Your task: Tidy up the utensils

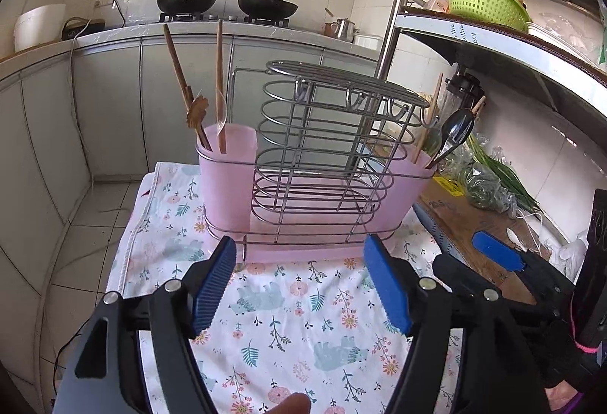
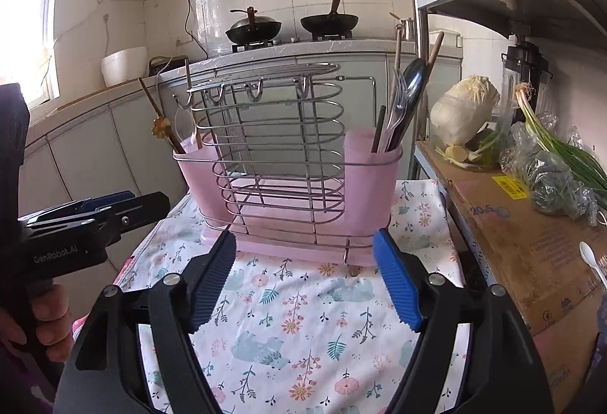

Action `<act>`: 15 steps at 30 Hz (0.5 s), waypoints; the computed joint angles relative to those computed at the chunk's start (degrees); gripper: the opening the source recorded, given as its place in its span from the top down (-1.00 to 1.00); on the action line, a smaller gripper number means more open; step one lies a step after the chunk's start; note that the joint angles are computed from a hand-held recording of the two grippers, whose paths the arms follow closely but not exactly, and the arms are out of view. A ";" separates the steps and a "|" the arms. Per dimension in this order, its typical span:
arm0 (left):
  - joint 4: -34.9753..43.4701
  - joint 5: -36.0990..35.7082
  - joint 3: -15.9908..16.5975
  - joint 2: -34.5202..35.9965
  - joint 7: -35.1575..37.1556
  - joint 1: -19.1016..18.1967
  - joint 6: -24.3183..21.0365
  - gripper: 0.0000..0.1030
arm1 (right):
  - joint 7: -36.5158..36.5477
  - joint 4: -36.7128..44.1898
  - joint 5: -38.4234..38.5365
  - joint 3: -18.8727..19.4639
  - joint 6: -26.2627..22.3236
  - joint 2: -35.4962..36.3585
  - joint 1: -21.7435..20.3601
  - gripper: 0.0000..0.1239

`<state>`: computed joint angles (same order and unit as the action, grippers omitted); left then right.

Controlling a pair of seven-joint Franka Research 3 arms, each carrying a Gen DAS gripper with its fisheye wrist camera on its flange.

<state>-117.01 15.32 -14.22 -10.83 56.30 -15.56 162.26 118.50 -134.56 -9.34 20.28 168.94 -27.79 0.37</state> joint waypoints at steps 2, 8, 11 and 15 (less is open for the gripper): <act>-0.29 0.61 -0.42 -0.24 -1.49 0.28 -0.50 -0.33 | 0.73 -0.52 0.08 0.38 -0.05 -0.36 -0.13 -0.24; -1.28 3.53 -1.75 -0.97 -6.04 0.70 -2.90 -0.33 | 2.85 -1.61 -0.93 1.74 -1.56 -1.82 -0.97 -0.25; -1.97 4.83 -2.01 -1.59 -7.58 0.68 -3.64 -0.33 | 3.75 -2.00 -1.33 2.06 -2.17 -2.31 -1.03 -0.26; -2.59 7.09 -2.55 -2.28 -10.18 1.05 -4.44 -0.33 | 4.90 -2.56 -1.78 2.32 -2.59 -2.85 -1.00 -0.27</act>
<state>-119.60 22.41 -16.77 -13.11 46.13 -14.51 157.82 123.40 -137.12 -11.12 22.60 166.36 -30.64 -0.64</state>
